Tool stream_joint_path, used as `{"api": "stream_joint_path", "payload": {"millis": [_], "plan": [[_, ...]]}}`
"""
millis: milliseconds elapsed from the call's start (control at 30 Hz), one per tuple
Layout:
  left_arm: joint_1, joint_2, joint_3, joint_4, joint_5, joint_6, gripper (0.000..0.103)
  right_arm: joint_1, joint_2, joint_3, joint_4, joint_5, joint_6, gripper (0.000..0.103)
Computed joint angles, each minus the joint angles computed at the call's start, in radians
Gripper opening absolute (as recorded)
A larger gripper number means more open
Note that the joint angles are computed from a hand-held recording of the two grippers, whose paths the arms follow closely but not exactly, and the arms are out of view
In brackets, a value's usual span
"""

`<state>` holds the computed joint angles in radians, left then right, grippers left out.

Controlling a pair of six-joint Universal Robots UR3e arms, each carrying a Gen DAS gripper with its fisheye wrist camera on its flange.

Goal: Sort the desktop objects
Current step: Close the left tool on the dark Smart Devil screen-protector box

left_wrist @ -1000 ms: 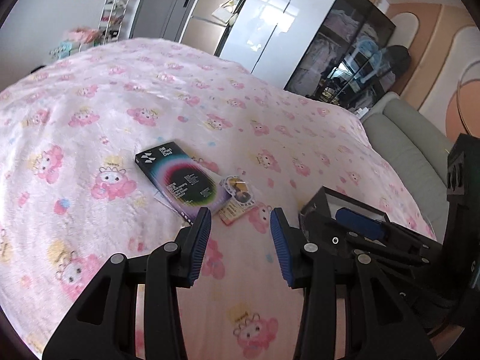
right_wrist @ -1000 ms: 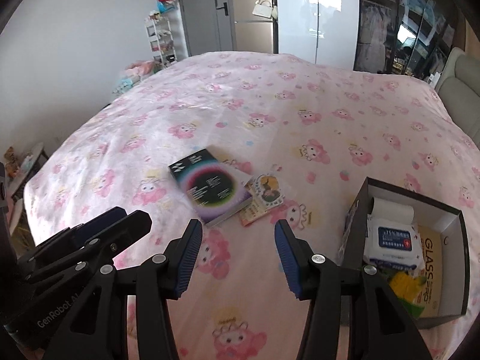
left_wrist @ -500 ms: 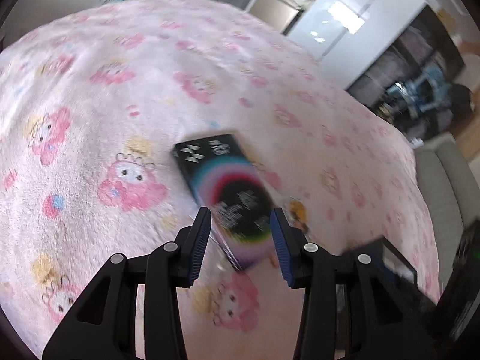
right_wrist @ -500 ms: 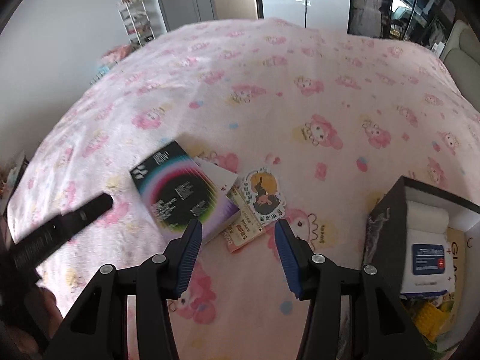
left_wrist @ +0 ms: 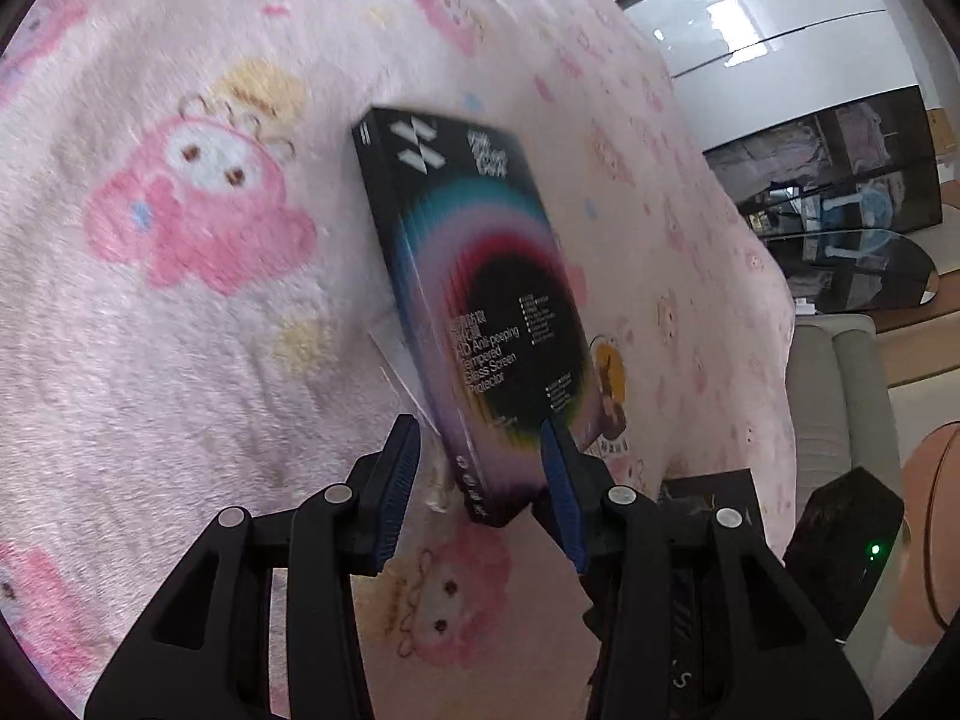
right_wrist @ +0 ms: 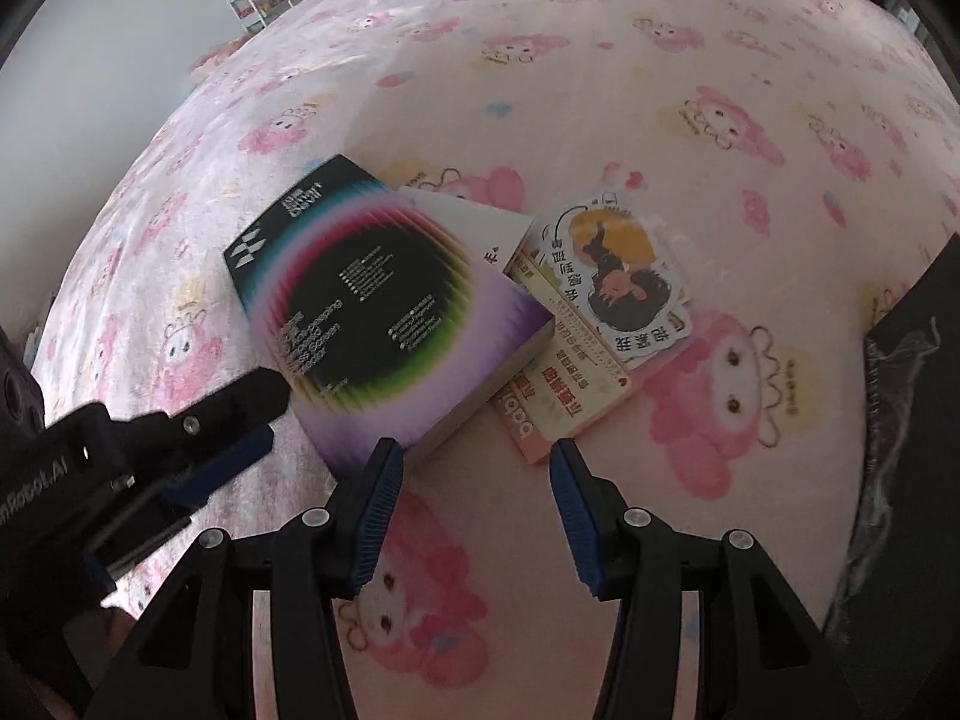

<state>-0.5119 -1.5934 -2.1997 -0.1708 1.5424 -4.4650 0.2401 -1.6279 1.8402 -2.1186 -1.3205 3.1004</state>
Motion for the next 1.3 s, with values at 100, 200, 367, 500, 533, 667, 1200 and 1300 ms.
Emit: {"api": "stream_joint_path", "payload": {"millis": [100,200,367,500,533,667,1200,1300], "plan": [[0.015,-0.013,-0.027,0.053,-0.033,-0.025,0.042,-0.03,0.016,0.016,-0.021,0.05,0.026,0.055],[0.022,-0.018,-0.041,0.061,-0.051,-0.043,0.042,-0.059,0.027,0.028,-0.024,0.123,0.02,0.055],[0.005,0.011,-0.039,0.009,-0.01,-0.073,0.043,-0.052,-0.046,0.027,0.029,0.099,-0.043,0.045],[-0.017,0.021,-0.022,-0.017,0.033,-0.083,0.043,-0.047,-0.107,0.033,-0.07,-0.041,-0.007,0.046],[-0.016,0.014,-0.024,-0.003,0.027,-0.085,0.043,-0.056,-0.101,0.029,-0.093,-0.047,0.0,0.046],[-0.001,-0.027,-0.041,0.062,-0.018,-0.091,0.04,-0.078,0.017,-0.031,-0.131,-0.032,0.021,0.045],[-0.041,0.025,0.001,-0.101,0.065,-0.107,0.04,-0.029,-0.156,0.089,0.033,0.073,-0.212,0.026],[-0.048,0.023,0.002,-0.107,0.067,-0.116,0.039,-0.009,-0.129,0.095,-0.061,0.015,-0.155,0.026]]}}
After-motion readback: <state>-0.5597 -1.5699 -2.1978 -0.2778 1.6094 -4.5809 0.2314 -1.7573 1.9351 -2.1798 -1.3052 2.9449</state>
